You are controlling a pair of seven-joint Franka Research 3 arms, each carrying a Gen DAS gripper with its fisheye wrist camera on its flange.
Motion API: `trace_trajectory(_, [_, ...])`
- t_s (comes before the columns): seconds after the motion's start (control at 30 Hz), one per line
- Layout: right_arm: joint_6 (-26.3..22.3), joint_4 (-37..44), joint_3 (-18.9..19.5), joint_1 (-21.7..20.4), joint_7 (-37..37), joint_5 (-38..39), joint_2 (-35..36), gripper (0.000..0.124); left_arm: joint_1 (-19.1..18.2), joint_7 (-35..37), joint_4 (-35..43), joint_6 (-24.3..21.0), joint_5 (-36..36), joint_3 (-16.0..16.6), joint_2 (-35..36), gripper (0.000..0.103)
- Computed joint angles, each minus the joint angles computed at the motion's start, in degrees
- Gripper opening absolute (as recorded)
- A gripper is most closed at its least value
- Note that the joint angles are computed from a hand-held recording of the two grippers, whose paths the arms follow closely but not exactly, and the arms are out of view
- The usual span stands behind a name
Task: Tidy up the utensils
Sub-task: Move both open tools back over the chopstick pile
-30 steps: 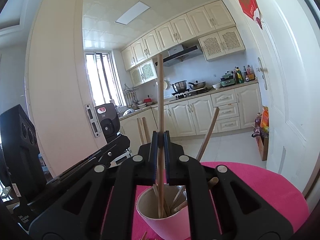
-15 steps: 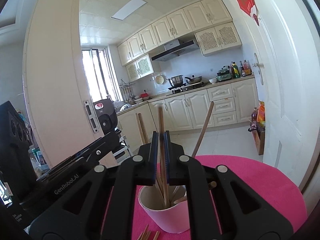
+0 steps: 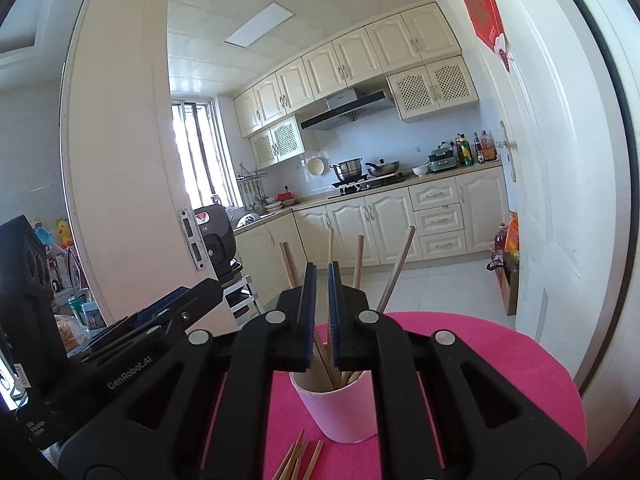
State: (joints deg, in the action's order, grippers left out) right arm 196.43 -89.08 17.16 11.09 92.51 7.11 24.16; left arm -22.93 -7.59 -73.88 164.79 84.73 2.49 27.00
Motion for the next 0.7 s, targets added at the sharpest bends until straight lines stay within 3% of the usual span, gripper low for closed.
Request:
trace_trajectory(0.17, [1.21, -5.13, -0.40, -0.17, 0.43, -0.34, -3.95, 0.010, -0.24, 1.92, -6.19, -2.41, -0.52, -1.62, -4.72, 0.059])
trace_trajectory(0.23, [1.71, -7.22, -1.68, 0.87, 0.44, 0.13, -5.63, 0.028, 0.37, 3.78, -8.77, -3.03, -2.00, -2.94, -6.53, 0.061])
trace_trajectory(0.33, [1.51, -10.54, -3.10, 1.92, 0.57, 0.42, -8.15, 0.030, 1.60, 7.58, -12.24, -3.62, -5.90, -4.97, -8.69, 0.062])
trace_trajectory(0.47, [-0.45, -13.77, -5.92, 4.59, -0.67, 2.46, -10.41, 0.030, 4.34, 20.04, -16.43, -4.25, -19.58, -8.40, -10.31, 0.064])
trace_trajectory(0.53, [-2.54, -15.33, -8.08, 6.85, -2.06, 4.53, -11.44, 0.033, 6.40, 29.73, -18.31, -5.33, -30.87, -10.92, -10.59, 0.064])
trace_trajectory(0.6, [-6.48, -15.71, -12.17, 10.87, -3.61, 6.70, -11.91, 0.044, 8.39, 39.20, -19.60, -7.18, -41.83, -13.41, -10.35, 0.064])
trace_trajectory(0.7, [-14.04, -15.03, -16.25, 14.46, -3.66, 6.32, -11.72, 0.045, 10.13, 49.97, -19.15, -13.18, -54.47, -16.05, -8.86, 0.064])
